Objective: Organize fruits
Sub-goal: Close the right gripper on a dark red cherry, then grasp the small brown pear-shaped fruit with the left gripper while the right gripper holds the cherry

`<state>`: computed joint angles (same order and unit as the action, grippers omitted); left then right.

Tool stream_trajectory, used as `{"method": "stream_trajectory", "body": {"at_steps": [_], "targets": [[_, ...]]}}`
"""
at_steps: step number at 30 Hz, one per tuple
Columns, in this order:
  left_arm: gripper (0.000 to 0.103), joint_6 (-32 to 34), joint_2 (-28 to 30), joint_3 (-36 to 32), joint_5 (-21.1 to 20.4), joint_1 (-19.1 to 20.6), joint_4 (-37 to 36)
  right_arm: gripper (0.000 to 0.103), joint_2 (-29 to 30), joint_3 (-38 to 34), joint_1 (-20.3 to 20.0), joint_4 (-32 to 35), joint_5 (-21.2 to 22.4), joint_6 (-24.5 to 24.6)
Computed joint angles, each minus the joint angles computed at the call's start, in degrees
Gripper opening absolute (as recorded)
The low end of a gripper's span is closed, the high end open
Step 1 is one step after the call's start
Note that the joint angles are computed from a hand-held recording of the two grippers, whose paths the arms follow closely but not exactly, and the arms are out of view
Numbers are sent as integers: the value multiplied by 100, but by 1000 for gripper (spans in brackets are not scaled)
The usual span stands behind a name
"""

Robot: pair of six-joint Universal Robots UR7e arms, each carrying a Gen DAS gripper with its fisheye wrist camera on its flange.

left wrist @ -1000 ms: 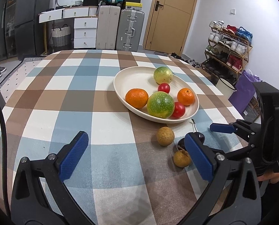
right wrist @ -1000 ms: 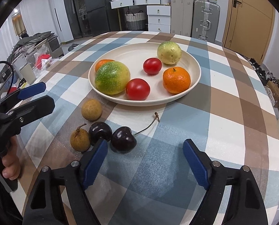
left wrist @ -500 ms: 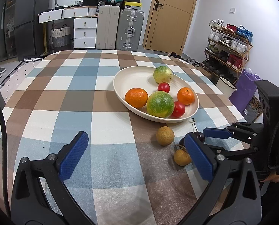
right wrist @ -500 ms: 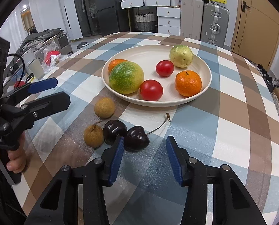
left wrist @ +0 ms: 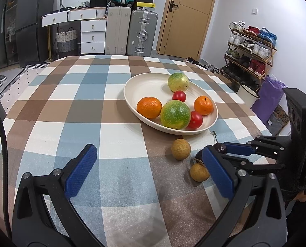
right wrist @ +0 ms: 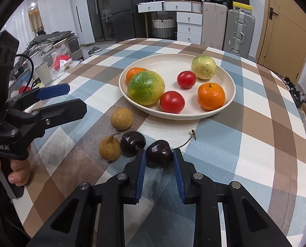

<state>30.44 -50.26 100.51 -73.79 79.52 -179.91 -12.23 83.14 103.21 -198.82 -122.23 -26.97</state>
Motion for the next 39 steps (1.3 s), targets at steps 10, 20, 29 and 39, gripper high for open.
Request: {"method": "stream_trajectory", "body": {"at_steps": [10, 20, 29, 39], "targets": [[102, 508, -3, 101, 275, -149, 580, 27, -189, 389, 6, -379, 43, 147], [69, 565, 154, 106, 575, -311, 1058, 27, -217, 479, -15, -466, 75, 176], [28, 633, 155, 30, 394, -297, 1436, 27, -201, 445, 2, -431, 61, 140], [24, 675, 92, 83, 249, -287, 1322, 27, -195, 433, 35, -464, 51, 109]]}}
